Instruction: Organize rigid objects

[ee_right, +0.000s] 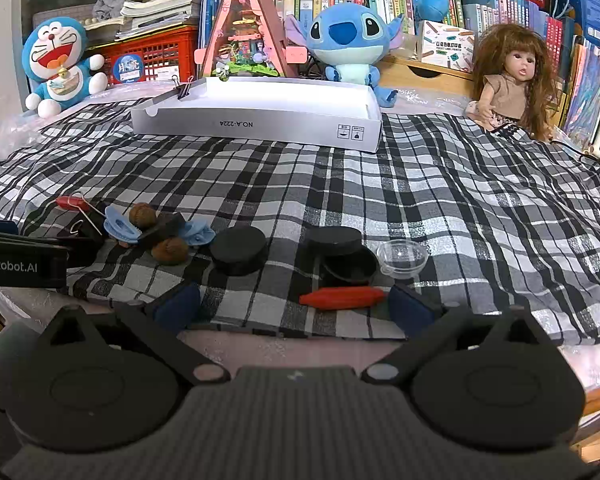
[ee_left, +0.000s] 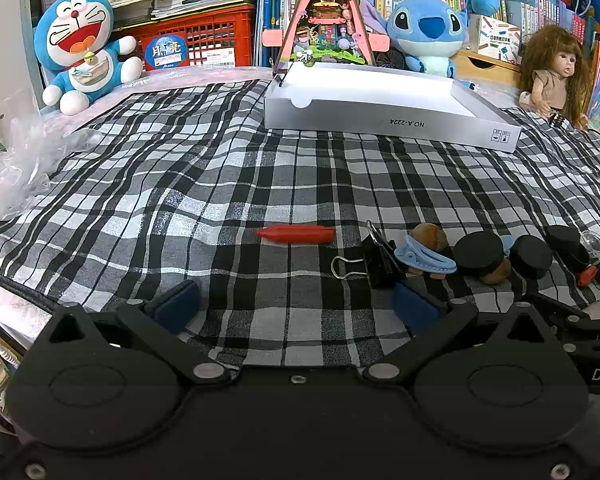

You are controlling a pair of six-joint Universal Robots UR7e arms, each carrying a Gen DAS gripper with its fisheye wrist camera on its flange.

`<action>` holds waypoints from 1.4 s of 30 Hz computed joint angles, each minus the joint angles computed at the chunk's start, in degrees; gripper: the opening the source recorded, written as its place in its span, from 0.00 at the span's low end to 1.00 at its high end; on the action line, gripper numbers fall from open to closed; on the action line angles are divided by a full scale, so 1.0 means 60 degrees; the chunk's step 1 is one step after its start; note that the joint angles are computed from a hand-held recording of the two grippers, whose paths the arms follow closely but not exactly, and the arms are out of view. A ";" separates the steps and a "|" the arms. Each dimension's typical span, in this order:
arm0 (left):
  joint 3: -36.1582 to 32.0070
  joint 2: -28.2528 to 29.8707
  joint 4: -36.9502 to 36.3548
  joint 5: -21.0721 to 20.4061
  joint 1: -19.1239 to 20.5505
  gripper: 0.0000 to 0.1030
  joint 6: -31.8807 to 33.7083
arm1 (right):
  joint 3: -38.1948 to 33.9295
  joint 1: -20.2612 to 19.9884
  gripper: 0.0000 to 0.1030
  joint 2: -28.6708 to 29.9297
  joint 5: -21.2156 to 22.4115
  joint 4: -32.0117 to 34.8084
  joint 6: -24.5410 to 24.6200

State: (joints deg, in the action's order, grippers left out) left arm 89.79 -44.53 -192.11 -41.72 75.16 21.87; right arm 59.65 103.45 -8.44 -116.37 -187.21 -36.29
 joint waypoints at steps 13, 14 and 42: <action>-0.0031 0.0032 -0.0062 0.0073 0.0002 1.00 0.0039 | -0.0028 0.0016 1.00 0.0020 -0.0030 0.0021 0.0006; -0.0042 0.0041 -0.0041 0.0088 -0.0001 1.00 0.0011 | -0.0033 0.0018 1.00 0.0024 -0.0035 0.0024 0.0006; -0.0066 0.0098 -0.0229 0.0057 0.0041 1.00 0.0201 | -0.0049 0.0086 1.00 0.0088 -0.0221 -0.0183 -0.0113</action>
